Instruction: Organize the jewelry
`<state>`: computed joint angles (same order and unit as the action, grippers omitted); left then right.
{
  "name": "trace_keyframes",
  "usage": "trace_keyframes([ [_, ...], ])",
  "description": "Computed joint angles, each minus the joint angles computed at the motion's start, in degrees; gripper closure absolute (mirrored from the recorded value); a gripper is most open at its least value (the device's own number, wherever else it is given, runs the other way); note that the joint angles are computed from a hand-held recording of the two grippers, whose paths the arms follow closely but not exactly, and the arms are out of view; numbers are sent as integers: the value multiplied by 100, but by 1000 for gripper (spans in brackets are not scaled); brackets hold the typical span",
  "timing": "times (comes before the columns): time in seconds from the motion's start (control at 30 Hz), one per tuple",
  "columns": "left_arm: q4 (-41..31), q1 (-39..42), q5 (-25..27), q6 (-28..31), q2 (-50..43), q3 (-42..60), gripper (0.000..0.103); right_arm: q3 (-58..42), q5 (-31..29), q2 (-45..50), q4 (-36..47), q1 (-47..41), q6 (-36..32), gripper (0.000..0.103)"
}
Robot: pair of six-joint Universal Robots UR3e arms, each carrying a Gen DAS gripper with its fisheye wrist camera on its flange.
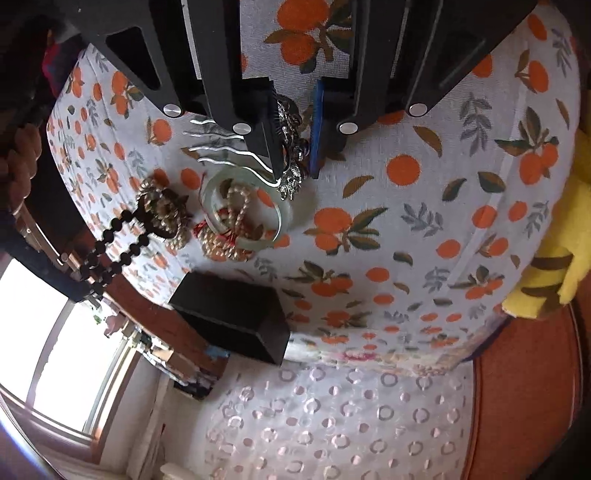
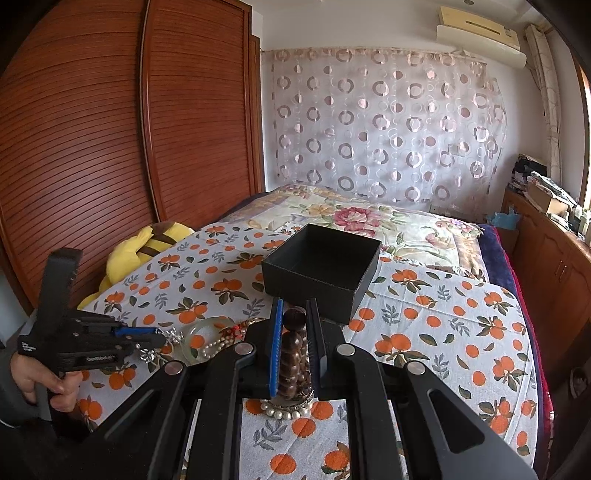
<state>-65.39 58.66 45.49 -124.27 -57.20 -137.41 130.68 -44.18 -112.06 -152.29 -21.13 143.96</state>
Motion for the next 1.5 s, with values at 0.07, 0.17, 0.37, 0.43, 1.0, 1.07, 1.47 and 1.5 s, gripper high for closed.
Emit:
trace_keyframes([
  [0.07, -437, 194, -166, 266, 386, -4, 92, 0, -20, 11, -21, 20, 16, 89],
  [0.17, -1153, 446, -417, 642, 989, 74, 94, 21, -50, 49, -104, 68, 66, 89],
  [0.37, -1718, 638, -766, 865, 1562, 243, 95, -18, -38, 145, -212, 104, 79, 89],
  [0.43, -1327, 478, -799, 574, 1472, 242, 95, -104, -68, 253, -325, 170, 149, 89],
  [1.0, 3765, -1533, -273, -2905, -1435, 1195, 95, -3136, -832, 2763, -849, 1125, 1056, 89],
  [1.07, 4105, -1796, -49, -3183, -1878, 1503, 95, -3577, -1078, 3187, -775, 1275, 1108, 89],
  [1.47, 4796, -2967, 995, -4059, -3538, 2986, 95, -4421, -1333, 4241, -112, 1348, 1194, 84],
  [1.5, 4811, -3020, 1037, -4099, -3628, 3076, 95, -4367, -1291, 4214, -137, 1306, 1194, 84],
])
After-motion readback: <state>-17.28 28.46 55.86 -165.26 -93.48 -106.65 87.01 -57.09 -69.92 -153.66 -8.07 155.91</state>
